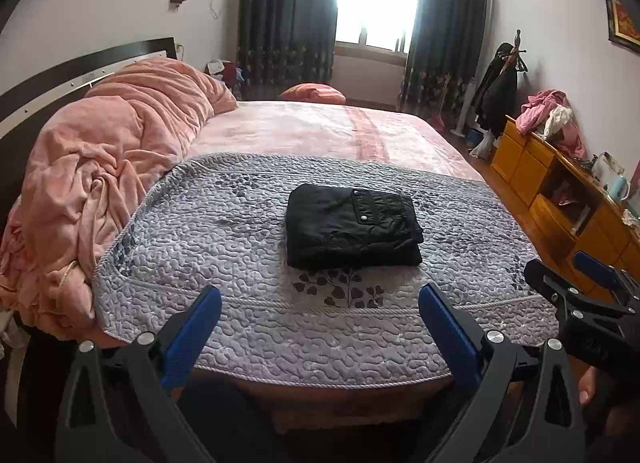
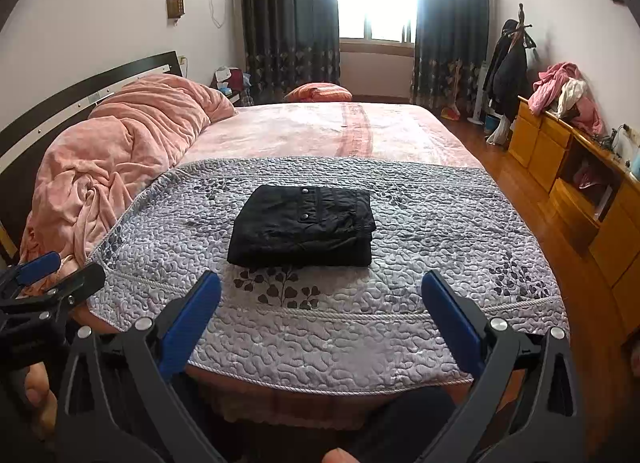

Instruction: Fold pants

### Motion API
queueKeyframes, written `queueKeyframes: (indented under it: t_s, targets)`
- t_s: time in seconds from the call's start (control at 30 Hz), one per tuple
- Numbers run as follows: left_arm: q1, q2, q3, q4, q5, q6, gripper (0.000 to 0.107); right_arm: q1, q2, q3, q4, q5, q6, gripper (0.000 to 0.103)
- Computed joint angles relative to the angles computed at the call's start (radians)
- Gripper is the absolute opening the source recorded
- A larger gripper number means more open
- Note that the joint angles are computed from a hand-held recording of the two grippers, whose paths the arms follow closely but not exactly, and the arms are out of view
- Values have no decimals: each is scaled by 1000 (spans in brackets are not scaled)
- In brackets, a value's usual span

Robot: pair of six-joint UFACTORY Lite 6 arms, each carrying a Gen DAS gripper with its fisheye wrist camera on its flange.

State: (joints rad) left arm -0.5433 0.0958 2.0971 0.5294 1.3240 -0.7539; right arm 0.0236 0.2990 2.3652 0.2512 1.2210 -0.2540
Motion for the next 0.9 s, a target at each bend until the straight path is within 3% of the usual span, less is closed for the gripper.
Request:
queueKeyframes:
  t_s: [0.9]
  targets:
    - [12, 0, -19, 12, 1, 9, 99, 31, 26, 8, -28, -10, 31, 100]
